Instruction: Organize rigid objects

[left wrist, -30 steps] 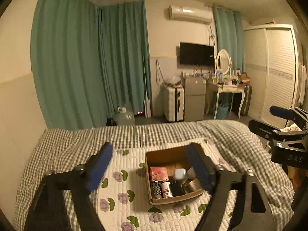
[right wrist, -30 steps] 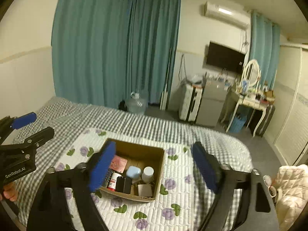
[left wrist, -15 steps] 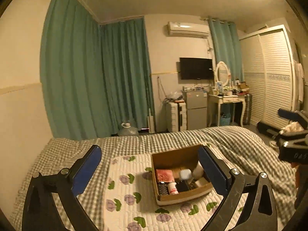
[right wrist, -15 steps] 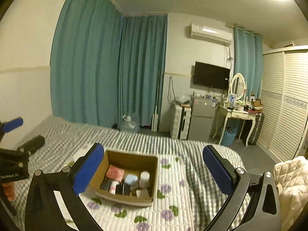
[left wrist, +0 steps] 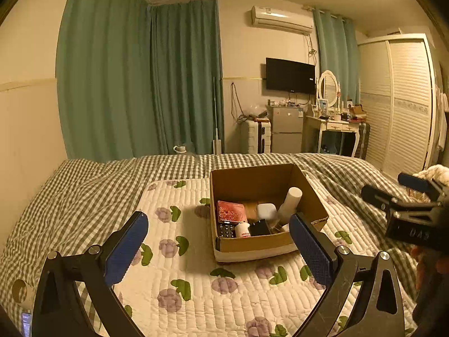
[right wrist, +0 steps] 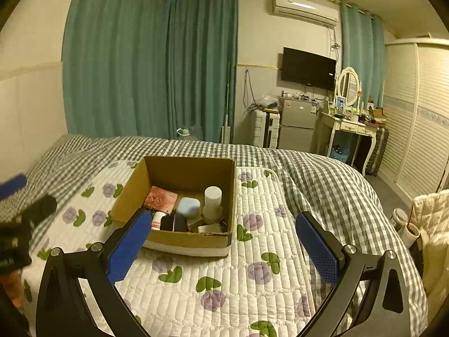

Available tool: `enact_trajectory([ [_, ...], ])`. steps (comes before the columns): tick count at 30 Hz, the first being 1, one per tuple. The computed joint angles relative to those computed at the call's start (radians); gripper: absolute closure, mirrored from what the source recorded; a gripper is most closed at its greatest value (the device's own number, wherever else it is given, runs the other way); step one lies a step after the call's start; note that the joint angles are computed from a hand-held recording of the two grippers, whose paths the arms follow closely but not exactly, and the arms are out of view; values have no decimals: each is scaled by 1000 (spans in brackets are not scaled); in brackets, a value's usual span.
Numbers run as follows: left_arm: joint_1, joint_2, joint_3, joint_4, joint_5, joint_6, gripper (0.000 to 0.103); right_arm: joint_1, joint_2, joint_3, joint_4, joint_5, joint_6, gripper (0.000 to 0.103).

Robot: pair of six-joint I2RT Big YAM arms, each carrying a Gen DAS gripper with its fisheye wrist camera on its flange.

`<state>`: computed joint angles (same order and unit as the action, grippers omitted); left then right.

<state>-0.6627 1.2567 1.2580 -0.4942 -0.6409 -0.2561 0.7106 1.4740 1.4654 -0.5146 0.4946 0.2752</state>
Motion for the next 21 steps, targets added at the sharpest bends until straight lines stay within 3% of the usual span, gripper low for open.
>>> enact_trajectory([
  [14,22,-2,13,-46,32,-48,0,4,-7,15,-12,-24,-5,0],
  [21,26,4,12,-43,39,-37,0,6,5,19,-23,-36,-2,0],
])
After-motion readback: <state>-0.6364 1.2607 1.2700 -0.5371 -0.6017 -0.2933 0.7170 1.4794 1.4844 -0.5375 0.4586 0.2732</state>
